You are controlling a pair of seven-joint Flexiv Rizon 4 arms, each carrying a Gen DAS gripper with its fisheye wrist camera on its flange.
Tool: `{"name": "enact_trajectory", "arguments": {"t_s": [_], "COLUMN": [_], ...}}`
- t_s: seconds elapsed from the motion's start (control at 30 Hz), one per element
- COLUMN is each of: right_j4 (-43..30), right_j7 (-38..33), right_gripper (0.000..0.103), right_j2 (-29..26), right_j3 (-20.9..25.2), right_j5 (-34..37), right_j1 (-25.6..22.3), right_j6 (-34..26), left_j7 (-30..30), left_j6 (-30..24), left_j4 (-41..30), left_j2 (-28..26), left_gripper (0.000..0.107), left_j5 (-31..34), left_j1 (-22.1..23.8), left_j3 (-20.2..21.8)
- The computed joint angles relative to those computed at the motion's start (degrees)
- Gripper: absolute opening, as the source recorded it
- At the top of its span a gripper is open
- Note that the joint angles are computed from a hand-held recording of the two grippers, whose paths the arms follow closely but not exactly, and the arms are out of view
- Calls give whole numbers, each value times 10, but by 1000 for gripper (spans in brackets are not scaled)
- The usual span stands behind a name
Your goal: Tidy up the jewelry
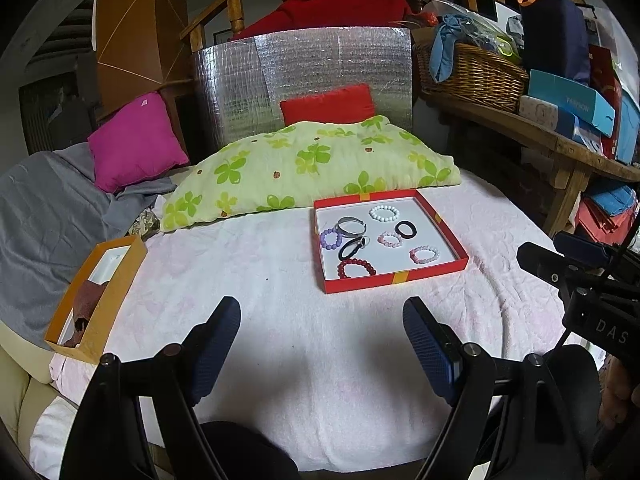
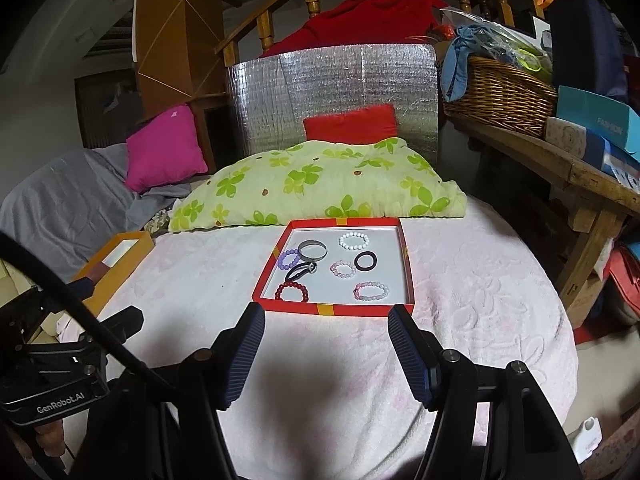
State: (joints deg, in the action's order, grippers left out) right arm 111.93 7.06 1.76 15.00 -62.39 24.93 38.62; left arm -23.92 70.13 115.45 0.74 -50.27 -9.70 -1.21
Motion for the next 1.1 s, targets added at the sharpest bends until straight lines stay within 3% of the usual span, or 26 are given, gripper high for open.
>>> {"name": "enact_trajectory", "arguments": {"t_s": [1.1], "right_j4": [5], "right_j7": [10], "right_gripper": [68], "right_j2": [6], "right_j3": [2], "right_j5": [2], "right_j1": [-4], "right_j6": [0], "left_j7": [-6], "left_j6": [-10], "left_j4": [3], "left_j2": [3], "left_gripper": [84], "left_j5": [13], "left_j1": [0], "left_j3": [2]}}
